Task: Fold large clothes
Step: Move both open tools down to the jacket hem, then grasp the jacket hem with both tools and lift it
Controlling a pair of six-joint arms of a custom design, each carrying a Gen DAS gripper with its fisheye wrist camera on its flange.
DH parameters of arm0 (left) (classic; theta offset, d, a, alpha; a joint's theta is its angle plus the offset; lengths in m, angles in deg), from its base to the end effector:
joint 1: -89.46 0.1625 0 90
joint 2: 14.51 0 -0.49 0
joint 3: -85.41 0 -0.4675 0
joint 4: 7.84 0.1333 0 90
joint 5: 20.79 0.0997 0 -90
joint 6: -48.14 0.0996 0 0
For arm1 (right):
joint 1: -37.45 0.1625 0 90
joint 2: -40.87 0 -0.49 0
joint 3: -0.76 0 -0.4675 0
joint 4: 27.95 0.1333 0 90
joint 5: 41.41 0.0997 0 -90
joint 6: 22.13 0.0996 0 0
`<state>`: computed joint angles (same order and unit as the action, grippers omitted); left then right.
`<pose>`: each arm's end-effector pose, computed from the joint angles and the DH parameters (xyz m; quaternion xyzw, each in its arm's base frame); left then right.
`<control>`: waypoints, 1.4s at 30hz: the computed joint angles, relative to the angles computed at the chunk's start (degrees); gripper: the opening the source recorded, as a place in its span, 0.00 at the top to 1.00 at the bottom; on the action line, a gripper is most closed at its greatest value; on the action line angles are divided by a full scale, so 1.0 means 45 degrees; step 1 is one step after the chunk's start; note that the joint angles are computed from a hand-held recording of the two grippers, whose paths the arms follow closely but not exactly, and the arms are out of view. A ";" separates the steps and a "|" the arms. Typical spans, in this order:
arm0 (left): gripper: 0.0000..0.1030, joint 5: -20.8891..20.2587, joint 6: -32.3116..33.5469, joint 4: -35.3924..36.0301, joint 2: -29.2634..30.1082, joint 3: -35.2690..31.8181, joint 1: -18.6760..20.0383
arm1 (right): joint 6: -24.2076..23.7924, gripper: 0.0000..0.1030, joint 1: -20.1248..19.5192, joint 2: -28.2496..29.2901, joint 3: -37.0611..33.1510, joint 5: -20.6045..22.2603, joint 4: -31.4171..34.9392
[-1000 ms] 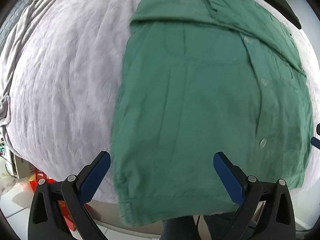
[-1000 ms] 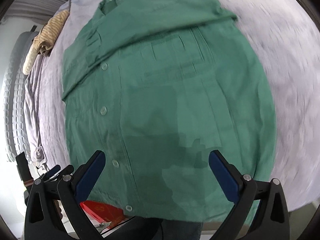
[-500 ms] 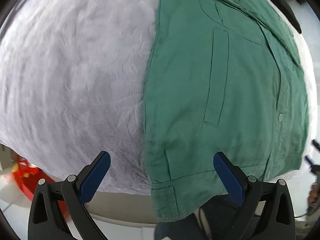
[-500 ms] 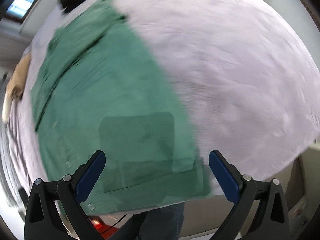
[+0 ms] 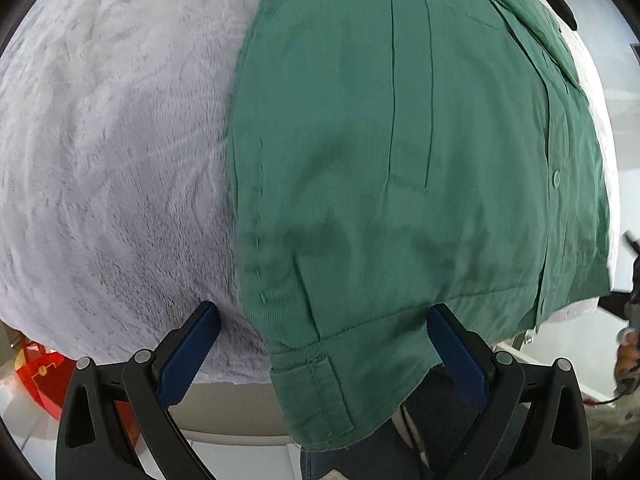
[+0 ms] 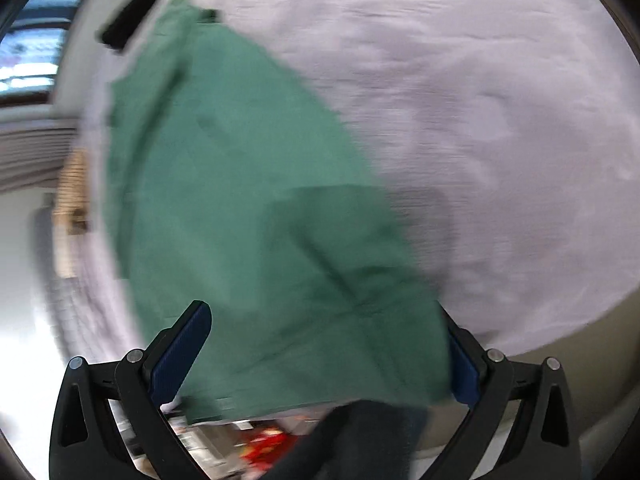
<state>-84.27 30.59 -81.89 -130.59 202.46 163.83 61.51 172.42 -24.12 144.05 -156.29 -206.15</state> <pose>0.0846 -0.3575 0.4804 0.0176 0.9632 0.0725 0.2583 0.3585 -0.2295 0.0769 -0.3397 -0.9119 0.2299 0.0171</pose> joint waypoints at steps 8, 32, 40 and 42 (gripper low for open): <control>0.00 -0.1035 0.0186 -0.0173 -0.0544 0.0127 0.0146 | 0.0434 0.00 -0.0190 0.0055 0.0352 0.0119 -0.0347; 0.90 -0.4525 -0.1394 -0.4829 0.0712 -0.1978 -0.0693 | -0.4039 0.93 -0.1903 0.0067 -0.1140 0.2716 -0.4763; 0.90 -0.2600 -0.0684 -0.8529 0.3549 -0.3463 -0.0883 | -0.7194 0.93 -0.4044 0.0599 -0.4182 0.4538 -0.2880; 0.90 -0.2250 -0.0350 -0.9024 0.4332 -0.3883 -0.0663 | -0.7512 0.93 -0.4427 0.0775 -0.4723 0.4548 -0.2315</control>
<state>-94.39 29.01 -122.50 -111.10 184.99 160.84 27.71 152.50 -20.63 122.80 -135.82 -216.57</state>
